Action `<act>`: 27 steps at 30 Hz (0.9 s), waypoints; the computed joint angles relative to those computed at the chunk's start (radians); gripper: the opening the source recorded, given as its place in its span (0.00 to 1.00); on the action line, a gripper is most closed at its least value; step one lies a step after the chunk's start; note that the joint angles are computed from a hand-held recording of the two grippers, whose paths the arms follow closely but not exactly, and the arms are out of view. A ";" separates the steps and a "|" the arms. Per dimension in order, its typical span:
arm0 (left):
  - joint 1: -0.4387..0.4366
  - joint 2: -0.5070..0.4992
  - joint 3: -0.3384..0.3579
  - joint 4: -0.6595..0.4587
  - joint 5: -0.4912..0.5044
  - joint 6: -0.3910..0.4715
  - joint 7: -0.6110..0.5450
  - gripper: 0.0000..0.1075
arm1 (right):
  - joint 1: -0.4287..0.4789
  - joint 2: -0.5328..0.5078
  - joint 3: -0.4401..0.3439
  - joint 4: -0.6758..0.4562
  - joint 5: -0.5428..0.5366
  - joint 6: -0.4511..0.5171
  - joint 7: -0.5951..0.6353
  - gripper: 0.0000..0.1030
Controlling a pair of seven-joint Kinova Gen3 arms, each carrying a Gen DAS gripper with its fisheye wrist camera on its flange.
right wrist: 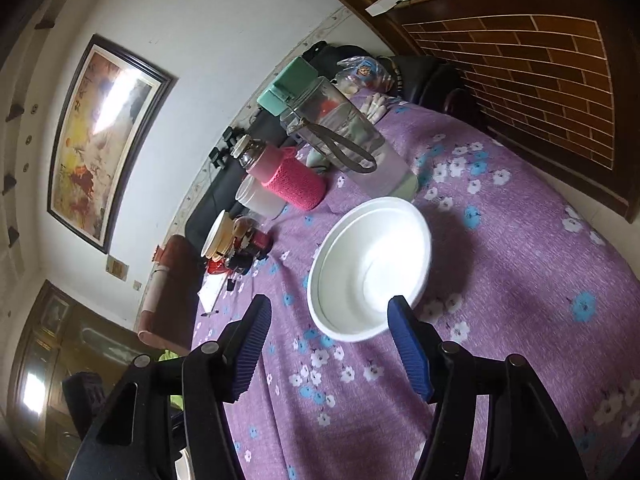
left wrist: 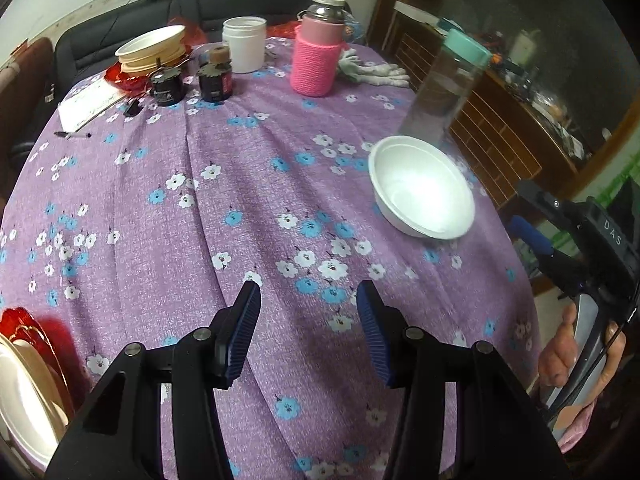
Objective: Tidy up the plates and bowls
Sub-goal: 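Move both tools toward the white foam bowl by the glass bottle, then close both tools on the white foam bowl rim and lift it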
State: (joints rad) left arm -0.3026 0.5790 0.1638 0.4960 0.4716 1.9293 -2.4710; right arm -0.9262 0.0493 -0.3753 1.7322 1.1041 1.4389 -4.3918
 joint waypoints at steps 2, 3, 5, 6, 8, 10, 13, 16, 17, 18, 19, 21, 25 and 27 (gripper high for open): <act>-0.005 0.003 -0.002 0.005 0.007 -0.007 0.023 0.45 | 0.010 -0.003 0.007 0.024 0.010 -0.023 -0.002 0.65; -0.010 0.008 -0.003 0.001 0.012 -0.006 0.041 0.45 | 0.019 -0.004 0.012 0.037 0.013 -0.040 0.000 0.66; -0.017 0.018 -0.005 -0.010 0.012 -0.006 0.059 0.45 | 0.047 -0.010 0.028 0.065 0.010 -0.098 0.013 0.66; -0.018 0.026 -0.005 -0.024 0.010 -0.002 0.073 0.45 | 0.059 -0.011 0.031 0.067 0.002 -0.117 0.024 0.66; -0.014 0.053 -0.007 -0.067 0.001 0.016 0.110 0.45 | 0.087 -0.015 0.032 0.069 -0.004 -0.151 0.051 0.66; -0.004 0.068 -0.005 -0.097 -0.014 0.027 0.121 0.45 | 0.087 -0.001 0.037 0.035 -0.013 -0.125 0.115 0.66; 0.004 0.081 0.008 -0.122 -0.016 0.026 0.126 0.45 | 0.084 0.013 0.041 -0.007 -0.030 -0.088 0.192 0.66; 0.042 0.130 0.016 -0.213 -0.026 0.073 0.169 0.45 | 0.082 0.012 0.047 -0.021 -0.053 -0.070 0.219 0.66; 0.056 0.151 0.021 -0.255 -0.028 0.094 0.187 0.45 | 0.082 0.010 0.047 -0.020 -0.064 -0.069 0.220 0.66; 0.070 0.164 0.027 -0.279 -0.029 0.103 0.203 0.45 | 0.080 0.008 0.046 -0.016 -0.071 -0.064 0.218 0.66; 0.085 0.167 0.029 -0.284 -0.033 0.100 0.208 0.45 | 0.079 0.007 0.045 -0.014 -0.077 -0.056 0.214 0.66; 0.103 0.158 0.033 -0.262 -0.036 0.075 0.202 0.45 | 0.081 -0.008 0.043 -0.001 -0.104 -0.060 0.203 0.66; 0.138 0.185 0.050 -0.308 -0.023 0.080 0.244 0.45 | 0.082 -0.031 0.019 0.016 -0.122 -0.039 0.195 0.66; 0.154 0.211 0.052 -0.359 -0.024 0.103 0.267 0.45 | 0.085 -0.040 0.012 0.016 -0.125 -0.035 0.208 0.66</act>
